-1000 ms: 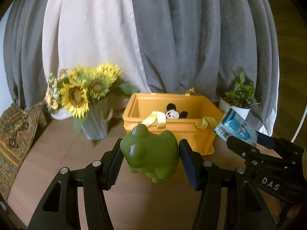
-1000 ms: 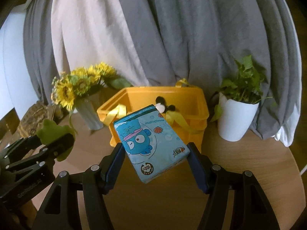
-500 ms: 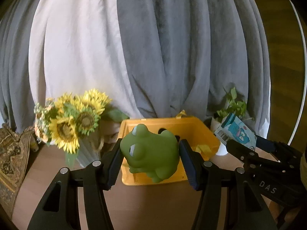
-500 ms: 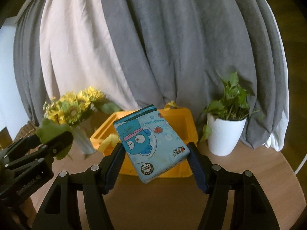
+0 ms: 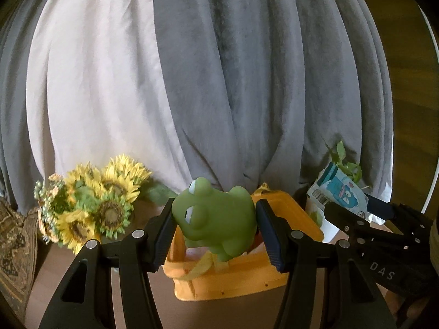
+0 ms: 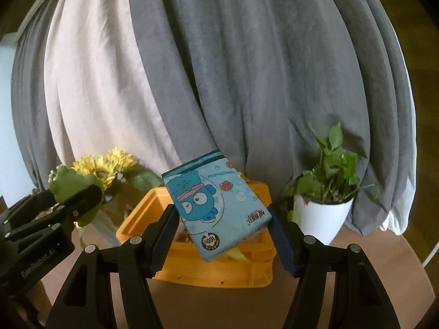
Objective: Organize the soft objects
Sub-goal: 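Lift the green frog and blue tissue pack up over the orange crate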
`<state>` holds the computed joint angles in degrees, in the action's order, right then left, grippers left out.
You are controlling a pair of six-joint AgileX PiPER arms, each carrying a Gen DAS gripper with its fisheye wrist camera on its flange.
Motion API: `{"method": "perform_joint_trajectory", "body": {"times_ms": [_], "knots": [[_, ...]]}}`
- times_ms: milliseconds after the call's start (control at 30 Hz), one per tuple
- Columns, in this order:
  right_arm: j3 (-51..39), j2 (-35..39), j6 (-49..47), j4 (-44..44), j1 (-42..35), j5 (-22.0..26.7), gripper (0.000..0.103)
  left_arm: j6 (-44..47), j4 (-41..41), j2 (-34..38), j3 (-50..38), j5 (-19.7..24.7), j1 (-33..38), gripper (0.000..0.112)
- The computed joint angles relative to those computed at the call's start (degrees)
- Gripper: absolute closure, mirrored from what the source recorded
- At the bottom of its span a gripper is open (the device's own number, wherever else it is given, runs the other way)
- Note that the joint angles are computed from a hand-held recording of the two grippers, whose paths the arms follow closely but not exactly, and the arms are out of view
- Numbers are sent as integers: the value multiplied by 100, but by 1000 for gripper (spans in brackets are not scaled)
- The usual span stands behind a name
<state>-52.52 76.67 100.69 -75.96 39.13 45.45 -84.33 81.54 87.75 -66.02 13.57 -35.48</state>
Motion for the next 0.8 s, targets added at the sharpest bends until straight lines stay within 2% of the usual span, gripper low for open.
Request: {"method": "perform_joint_trajectory", "body": {"times_ms": [200,333,400,433,467,800], "knots": [[-274,282,-219,31,-499,-400,37,667,-548,486,-571,-136,171,56],[-503,557,-460,170,-860,-734,37,1447,-1285,861,-966,-229,315,56],[-600,700,-548,228,-1028,-890,37,1904,-1722,1041,-1153,-273,385,56],[-568,740,-481,25,-1177,-1212,37,2140,-1947,1145,-1260,-279,421,56],[-636,840,-532,52,-1267,-1305,37,2445,-2247,1255,-1385,-272,452,56],[-1343,1749,-1191,605,-1799,-1732,37,5295,-5026,2350,-2572,-14,677,55]]}}
